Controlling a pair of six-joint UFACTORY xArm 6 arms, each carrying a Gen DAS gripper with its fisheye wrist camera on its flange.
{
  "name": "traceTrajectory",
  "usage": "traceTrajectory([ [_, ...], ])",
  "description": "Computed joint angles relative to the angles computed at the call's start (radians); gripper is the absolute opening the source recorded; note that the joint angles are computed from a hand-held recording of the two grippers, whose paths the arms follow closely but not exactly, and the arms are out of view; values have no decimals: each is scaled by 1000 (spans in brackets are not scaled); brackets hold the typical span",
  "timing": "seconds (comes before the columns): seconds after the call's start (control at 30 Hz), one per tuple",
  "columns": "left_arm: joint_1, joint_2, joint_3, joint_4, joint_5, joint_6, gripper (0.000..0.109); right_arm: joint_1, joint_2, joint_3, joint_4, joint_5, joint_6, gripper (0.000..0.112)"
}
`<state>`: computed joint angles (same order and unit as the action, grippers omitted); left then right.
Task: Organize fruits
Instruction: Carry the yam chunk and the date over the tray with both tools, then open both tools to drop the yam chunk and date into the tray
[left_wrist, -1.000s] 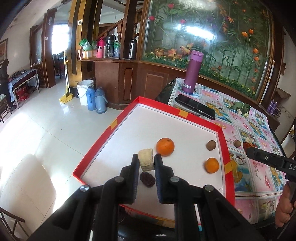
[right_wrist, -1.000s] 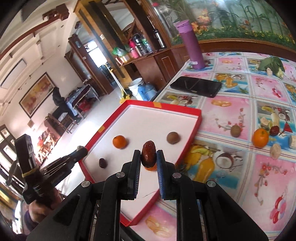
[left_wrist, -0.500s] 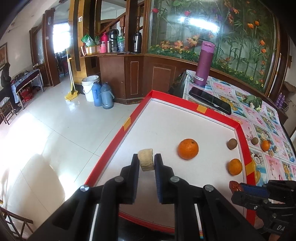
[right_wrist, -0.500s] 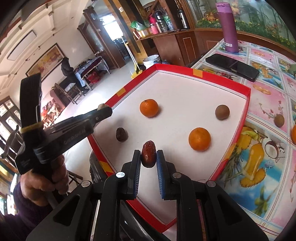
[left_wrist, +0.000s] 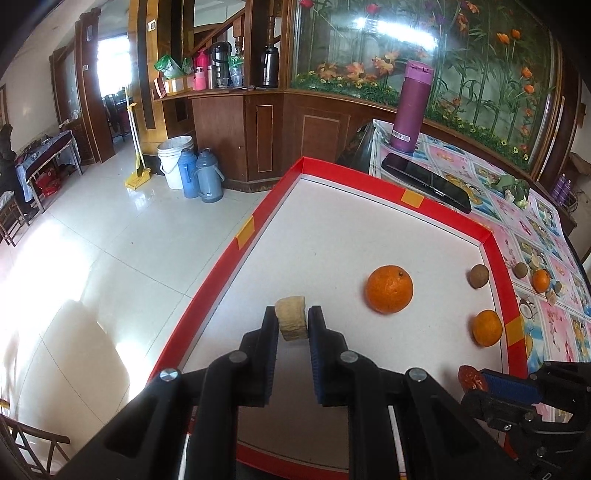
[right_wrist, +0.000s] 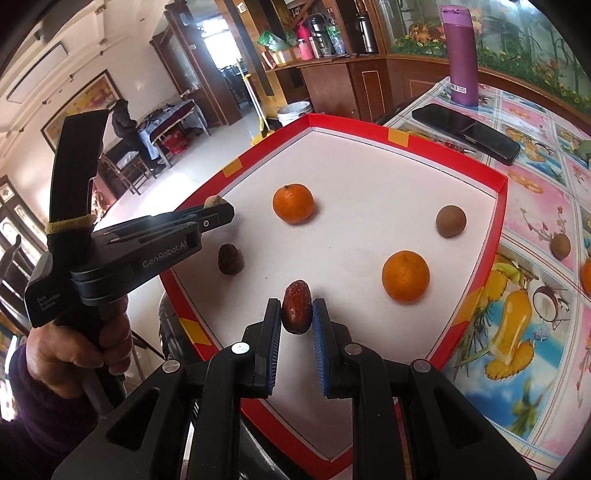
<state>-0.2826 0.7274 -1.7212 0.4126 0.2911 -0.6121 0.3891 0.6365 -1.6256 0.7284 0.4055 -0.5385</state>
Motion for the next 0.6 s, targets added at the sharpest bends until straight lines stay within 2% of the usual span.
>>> traceTrajectory([
  [0.3,-9,24,-37,-69,39,78,18,5,17,-10,-91,9,82,16],
  [0.6,-14,34,-64,-48,75,63,19,7,24,-17,-130,10,99,16],
])
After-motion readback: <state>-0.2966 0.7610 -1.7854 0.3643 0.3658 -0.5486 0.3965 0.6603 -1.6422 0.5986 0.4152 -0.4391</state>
